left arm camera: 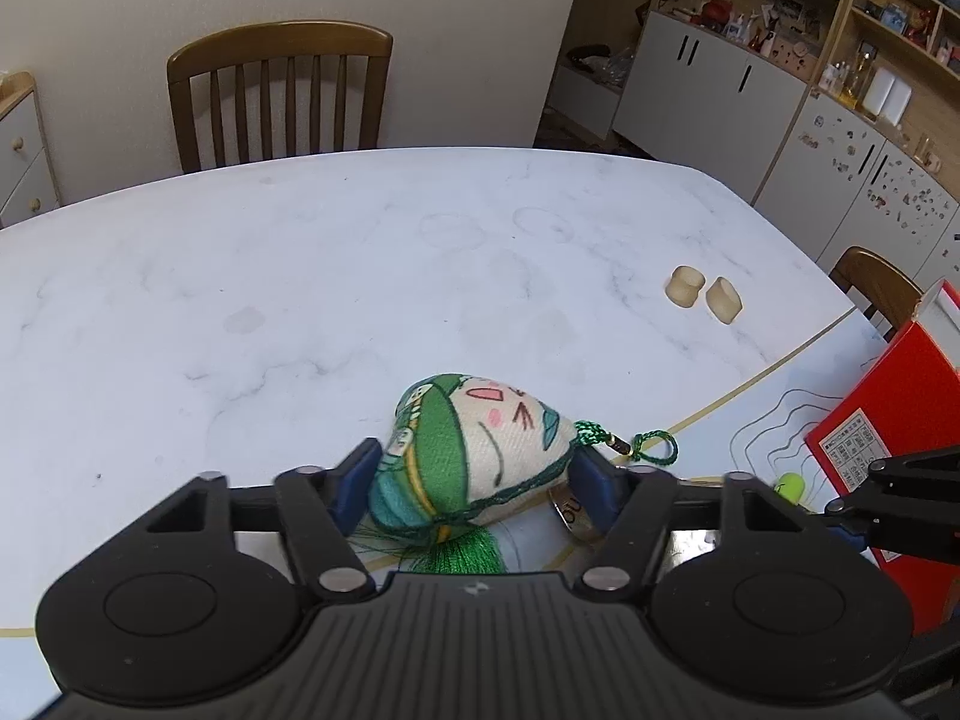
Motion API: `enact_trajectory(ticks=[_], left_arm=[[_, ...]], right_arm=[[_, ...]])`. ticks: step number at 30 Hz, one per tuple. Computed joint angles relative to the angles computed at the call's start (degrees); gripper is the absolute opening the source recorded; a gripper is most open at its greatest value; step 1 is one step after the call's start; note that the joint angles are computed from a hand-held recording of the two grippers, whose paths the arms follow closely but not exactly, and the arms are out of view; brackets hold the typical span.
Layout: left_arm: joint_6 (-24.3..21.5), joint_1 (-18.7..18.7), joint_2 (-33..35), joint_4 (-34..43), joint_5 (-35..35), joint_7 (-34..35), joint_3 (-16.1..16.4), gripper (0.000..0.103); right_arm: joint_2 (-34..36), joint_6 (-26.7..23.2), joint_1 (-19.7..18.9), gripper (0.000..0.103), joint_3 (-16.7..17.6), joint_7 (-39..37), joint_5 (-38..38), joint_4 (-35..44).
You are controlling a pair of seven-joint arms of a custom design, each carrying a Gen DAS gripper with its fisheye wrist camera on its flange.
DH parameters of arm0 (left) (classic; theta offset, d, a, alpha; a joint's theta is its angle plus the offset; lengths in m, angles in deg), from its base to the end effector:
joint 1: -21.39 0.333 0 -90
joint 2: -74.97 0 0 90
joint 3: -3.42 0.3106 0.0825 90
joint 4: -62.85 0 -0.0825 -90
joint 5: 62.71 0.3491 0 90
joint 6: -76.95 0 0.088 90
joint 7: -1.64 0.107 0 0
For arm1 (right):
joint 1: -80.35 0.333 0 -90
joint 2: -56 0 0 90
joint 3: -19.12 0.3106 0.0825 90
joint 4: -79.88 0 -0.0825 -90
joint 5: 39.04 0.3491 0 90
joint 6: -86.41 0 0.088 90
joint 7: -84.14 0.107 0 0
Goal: Organize objects
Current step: 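Reach the left tool to the green sachet while the right tool approaches the foil snack bag, then grasp the green sachet with the left tool while the right tool grasps the foil bag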
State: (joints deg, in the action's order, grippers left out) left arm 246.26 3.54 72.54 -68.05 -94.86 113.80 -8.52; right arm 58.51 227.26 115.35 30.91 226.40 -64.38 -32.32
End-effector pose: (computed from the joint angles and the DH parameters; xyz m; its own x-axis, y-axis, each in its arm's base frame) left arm 0.4720 -0.2306 0.4627 -0.4389 -0.8813 0.1750 -0.7207 0.2290 -0.6543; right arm 0.3938 0.4171 0.5119 0.1997 -0.9777 -0.0646 -0.8360 -0.1356 -0.5317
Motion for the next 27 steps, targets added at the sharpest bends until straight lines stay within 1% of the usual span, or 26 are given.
enact_trajectory(ticks=[1,2,8,10,13,19,21,23,27], left_arm=[[0.0,-0.1,-0.1,0.0,-0.7,0.6,0.1,0.065],[0.1,-0.1,-0.2,-0.1,-1.2,1.1,0.1,0.061],[0.2,-0.5,-0.9,-0.5,-2.6,2.0,0.4,0.060],[0.0,-0.7,-1.3,-0.7,-4.2,2.8,0.8,0.060],[0.3,-1.0,-2.3,-1.5,-4.8,3.2,1.3,0.059],[0.1,-2.4,-5.1,-3.2,-6.5,3.7,3.2,0.059],[0.2,-2.8,-6.1,-4.0,-6.0,3.4,3.8,0.059],[0.3,-3.4,-7.2,-4.9,-5.6,2.9,4.6,0.059],[0.4,-4.9,-9.6,-6.6,-5.2,2.2,6.4,0.059]], right_arm=[[-0.1,0.1,0.0,0.044,0.0,0.2,-0.1,-0.2],[-0.2,0.1,0.0,0.041,0.0,0.5,-0.2,-0.2],[-0.4,-0.3,0.0,0.032,0.1,1.4,-1.7,-0.1],[-0.8,-0.4,0.0,0.028,0.2,1.7,-1.9,-0.3],[-1.4,-0.3,-0.1,0.021,0.5,2.2,-2.4,-0.6],[-2.6,0.2,-0.3,0.011,1.1,3.1,-3.2,-0.9],[-2.8,0.0,-0.3,0.007,1.4,3.4,-3.8,-0.8],[-3.2,0.0,-0.4,0.004,1.6,3.1,-3.9,-1.0],[-4.1,0.5,-0.5,0.003,2.0,3.2,-3.6,-1.3]])
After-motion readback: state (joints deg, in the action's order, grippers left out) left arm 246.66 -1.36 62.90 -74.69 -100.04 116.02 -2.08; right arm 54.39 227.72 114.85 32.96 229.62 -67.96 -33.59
